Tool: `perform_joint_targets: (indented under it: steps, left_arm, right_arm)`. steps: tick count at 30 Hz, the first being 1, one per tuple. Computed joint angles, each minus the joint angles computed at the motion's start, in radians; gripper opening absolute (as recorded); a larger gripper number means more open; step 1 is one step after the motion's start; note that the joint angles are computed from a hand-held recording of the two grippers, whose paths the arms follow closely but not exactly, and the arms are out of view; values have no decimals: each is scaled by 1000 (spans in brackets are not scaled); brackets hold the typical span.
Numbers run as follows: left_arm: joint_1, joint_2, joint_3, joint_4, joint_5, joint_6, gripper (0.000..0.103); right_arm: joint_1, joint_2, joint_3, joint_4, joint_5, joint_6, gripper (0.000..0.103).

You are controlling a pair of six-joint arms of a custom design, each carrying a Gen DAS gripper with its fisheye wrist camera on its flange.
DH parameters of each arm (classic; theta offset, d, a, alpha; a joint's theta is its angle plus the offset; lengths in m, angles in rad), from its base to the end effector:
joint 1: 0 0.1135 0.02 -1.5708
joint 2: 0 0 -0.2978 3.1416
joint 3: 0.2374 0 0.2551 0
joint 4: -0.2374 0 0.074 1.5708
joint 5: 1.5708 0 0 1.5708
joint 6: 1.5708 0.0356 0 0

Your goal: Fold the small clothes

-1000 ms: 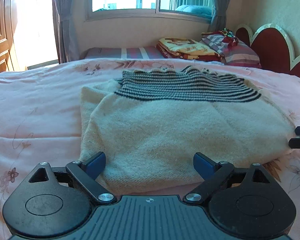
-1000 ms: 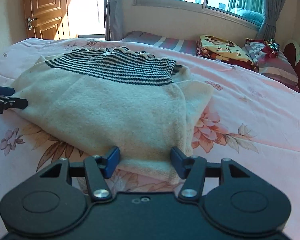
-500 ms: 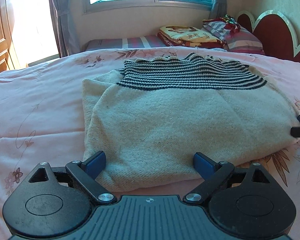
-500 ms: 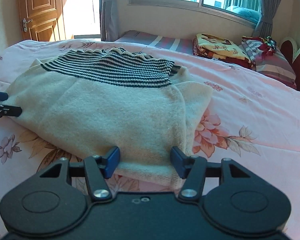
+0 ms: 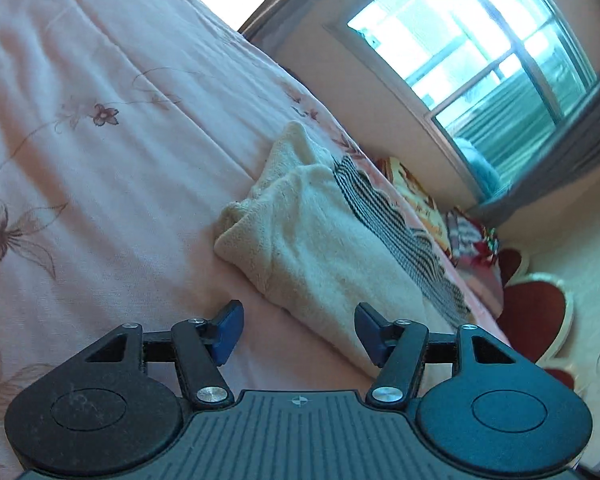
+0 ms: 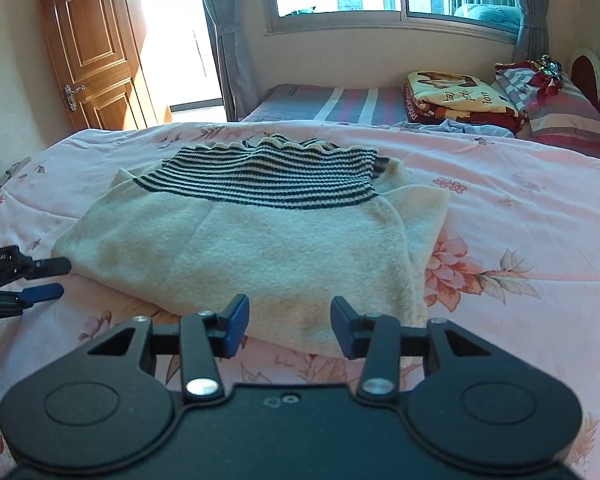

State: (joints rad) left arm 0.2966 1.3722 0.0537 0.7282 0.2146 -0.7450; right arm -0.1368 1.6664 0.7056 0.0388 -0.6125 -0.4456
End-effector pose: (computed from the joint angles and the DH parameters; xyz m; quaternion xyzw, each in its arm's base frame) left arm 0.1663 0.0429 0.1198 -0.3927 0.7859 -0.1962 0.4354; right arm 0.3019 -0.0209 0.1589 -0.2339 0.8782 0.1865 0.3732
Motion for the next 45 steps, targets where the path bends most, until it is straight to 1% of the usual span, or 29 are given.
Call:
perform_joint_targets:
  steps: [2,3,4,5,7,9,10,11,12,13,14,15,18,19,20,21,22,23,25,28,30,31,33,35,36,39,42,43,45]
  left_arm:
    - [23,118,5,133,19,-39,61]
    - [21,182,16,197,10,-61,61]
    - [23,226,25,240,4,-77,61]
    - [23,279,37,292,-3,-96,61]
    - [-5,360,66,365,-49,-128,61]
    - [-33,407,97,388,-93,-127,60]
    - [-38,420,119,379,-104,-122,57]
    - [-43,411,147,321,-123,-115,36]
    - [-34,417,169,280,-114,-120,21]
    - [-1,451,170,318,-59,-149,21]
    - [16,474,168,354,-29,-165,19]
    - [23,477,171,353,-15,-147,17]
    - [59,515,121,492,58,-151,16]
    - [76,534,98,556,83,-151,16]
    - [82,552,80,596,84,-119,16]
    - [97,560,89,561,90,-86,16]
    - [121,619,90,609,126,-99,15]
    - [143,642,90,642,162,-101,15]
    - [144,599,104,571,173,-89,15]
    - [125,592,120,562,165,-131,15]
    - [104,554,111,582,156,-141,15]
    - [98,505,107,559,162,-131,15]
    - [62,400,138,451,158,-119,15]
    - [20,275,183,303,147,-85,15]
    - [-2,235,203,257,149,-74,15]
    - [-93,157,287,134,136,-50,15]
    - [-216,132,395,-5,119,-5,15]
    - [-259,143,435,-51,104,19,15]
    - [-361,172,510,-152,72,74,15]
  right_arm:
    - [12,3,-6,12,-5,16,37]
    - [19,7,-6,17,-5,22,33]
    - [29,15,-4,22,-5,32,18]
    - [38,24,2,24,-8,47,13]
    - [57,42,13,41,-15,82,12]
    - [89,63,29,72,-11,130,11]
    - [103,74,38,84,-11,152,11]
    - [124,91,54,100,-14,180,11]
    - [142,105,66,118,-12,205,11]
    - [164,122,80,134,-7,232,10]
    - [188,140,95,151,2,258,9]
    - [212,155,109,163,13,276,9]
    - [270,197,150,186,38,317,8]
    - [282,211,158,194,47,319,8]
    - [290,229,164,204,49,307,8]
    - [309,267,186,182,84,278,8]
    - [313,306,200,176,97,267,3]
    - [300,318,175,241,68,281,1]
    - [293,308,179,217,63,289,1]
    - [298,305,165,238,76,272,1]
    - [298,305,168,233,75,272,1]
    - [297,307,170,231,72,273,0]
    - [291,311,179,220,62,283,0]
    - [284,325,195,212,41,321,0]
    - [274,333,207,201,21,345,0]
    - [226,383,274,135,-81,473,0]
    - [182,421,322,84,-175,566,0]
    - [158,418,317,100,-198,618,0]
    - [64,409,265,254,-277,817,14]
